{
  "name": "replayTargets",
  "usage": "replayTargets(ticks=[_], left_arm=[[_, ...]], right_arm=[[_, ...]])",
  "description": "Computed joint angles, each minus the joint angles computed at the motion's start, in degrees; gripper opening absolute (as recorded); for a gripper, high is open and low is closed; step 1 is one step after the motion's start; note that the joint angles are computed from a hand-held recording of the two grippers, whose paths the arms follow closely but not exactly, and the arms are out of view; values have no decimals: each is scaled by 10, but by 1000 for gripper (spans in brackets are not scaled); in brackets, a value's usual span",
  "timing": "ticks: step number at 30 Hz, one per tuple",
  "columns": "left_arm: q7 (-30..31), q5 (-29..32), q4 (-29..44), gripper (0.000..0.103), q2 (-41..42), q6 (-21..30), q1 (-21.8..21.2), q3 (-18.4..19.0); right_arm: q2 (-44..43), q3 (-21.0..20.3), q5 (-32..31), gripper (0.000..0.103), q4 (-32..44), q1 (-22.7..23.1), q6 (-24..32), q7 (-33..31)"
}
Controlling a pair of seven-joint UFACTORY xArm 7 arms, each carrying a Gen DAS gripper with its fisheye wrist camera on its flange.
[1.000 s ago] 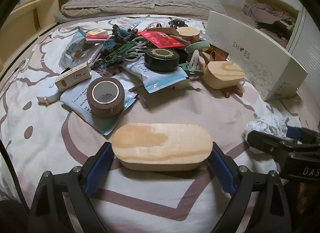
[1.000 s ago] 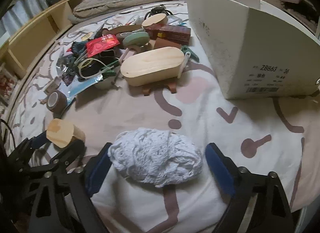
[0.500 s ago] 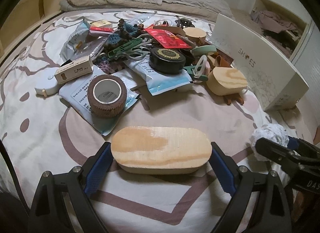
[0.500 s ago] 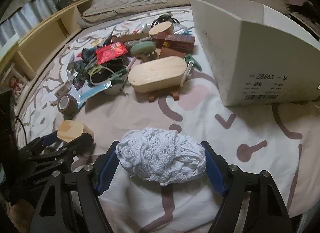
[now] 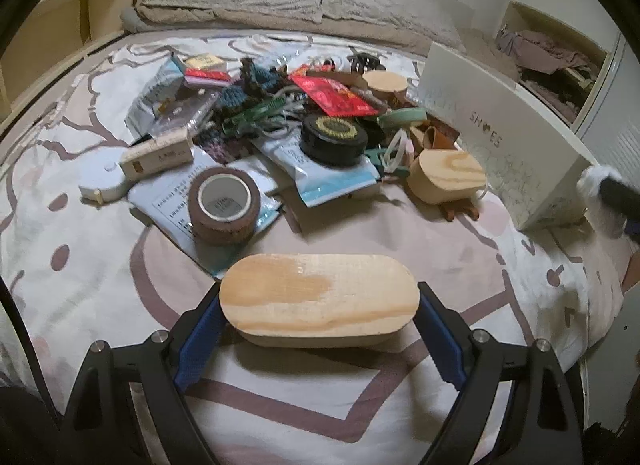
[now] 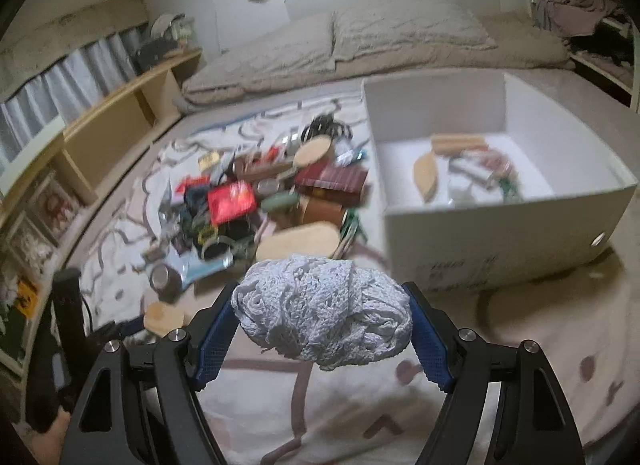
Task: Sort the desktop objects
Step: 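Carry the cloth ball into the white box and open the right gripper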
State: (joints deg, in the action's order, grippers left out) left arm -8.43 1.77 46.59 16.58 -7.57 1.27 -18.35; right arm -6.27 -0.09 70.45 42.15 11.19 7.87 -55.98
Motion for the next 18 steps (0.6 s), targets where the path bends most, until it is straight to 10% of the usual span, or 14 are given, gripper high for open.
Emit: replayTargets(ticks=[9, 18], left_arm=[[-16, 36, -12, 90, -10, -25, 48, -42], [-13, 42, -21, 90, -22, -61, -62, 63]], right_arm=[[23, -19, -198, 79, 59, -57, 11, 161], [135, -20, -419, 79, 208, -126, 31, 374]])
